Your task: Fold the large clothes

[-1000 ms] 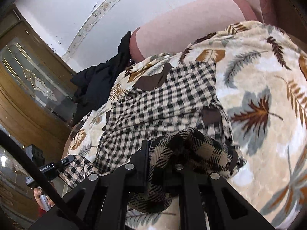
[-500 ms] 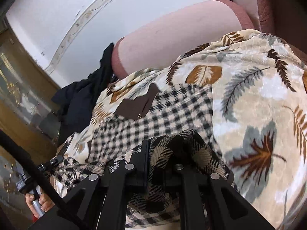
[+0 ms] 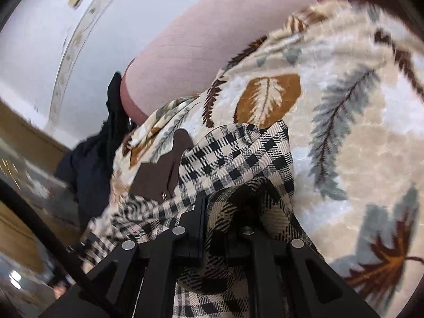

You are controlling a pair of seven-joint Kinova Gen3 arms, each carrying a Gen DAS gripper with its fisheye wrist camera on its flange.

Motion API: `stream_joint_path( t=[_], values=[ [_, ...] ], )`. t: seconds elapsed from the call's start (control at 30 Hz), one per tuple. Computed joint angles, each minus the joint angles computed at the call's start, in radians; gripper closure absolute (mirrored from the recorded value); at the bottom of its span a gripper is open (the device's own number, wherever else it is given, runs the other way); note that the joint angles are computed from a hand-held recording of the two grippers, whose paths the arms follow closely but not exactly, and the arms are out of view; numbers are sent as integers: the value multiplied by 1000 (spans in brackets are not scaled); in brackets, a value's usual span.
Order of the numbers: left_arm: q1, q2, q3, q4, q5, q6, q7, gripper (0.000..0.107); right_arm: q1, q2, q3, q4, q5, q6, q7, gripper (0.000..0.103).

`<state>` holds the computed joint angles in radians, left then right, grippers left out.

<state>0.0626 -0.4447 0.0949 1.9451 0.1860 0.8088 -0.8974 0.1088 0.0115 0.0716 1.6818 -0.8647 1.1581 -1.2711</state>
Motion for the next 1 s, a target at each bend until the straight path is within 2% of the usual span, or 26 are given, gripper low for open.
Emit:
stream_joint_path(
  t=[0.13,0.2,0.27,0.4,0.47,0.57,0.63,0.73,0.87,0.93,1.0],
  values=[
    [49,-3,-99,53,97,-95,-53,98,17,59,0,3,-44,-5,-4,85],
    [60,-11,-144,87,151,-140,-69,77,38,88,-4,13,-93,-1,5,78],
    [45,-27,-161,118,184,-179,-62,65,56,103,-13,20,-127,2,19,65],
    [32,-46,-202,142,227,-196,-54,62,81,120,-29,30,-198,2,61,47],
    [4,-49,-181,131,207,-178,-36,61,87,120,-33,31,-218,-4,71,39],
    [-60,-50,-99,89,130,-130,13,60,94,109,-30,38,-234,-27,78,30],
    [-81,-55,-61,70,88,-113,35,55,98,84,-21,51,-232,-66,68,25],
    [-125,-78,9,38,12,-77,88,46,112,66,-2,58,-245,-71,56,22],
    [-143,-105,66,-3,-66,-5,126,46,87,35,-9,34,-211,-56,75,23],
    [-116,-109,79,-25,-92,40,106,46,39,17,-36,3,-146,-48,90,24],
    [-70,-105,89,-42,-108,70,61,46,-20,0,-65,-19,-82,-43,113,32]
  ],
)
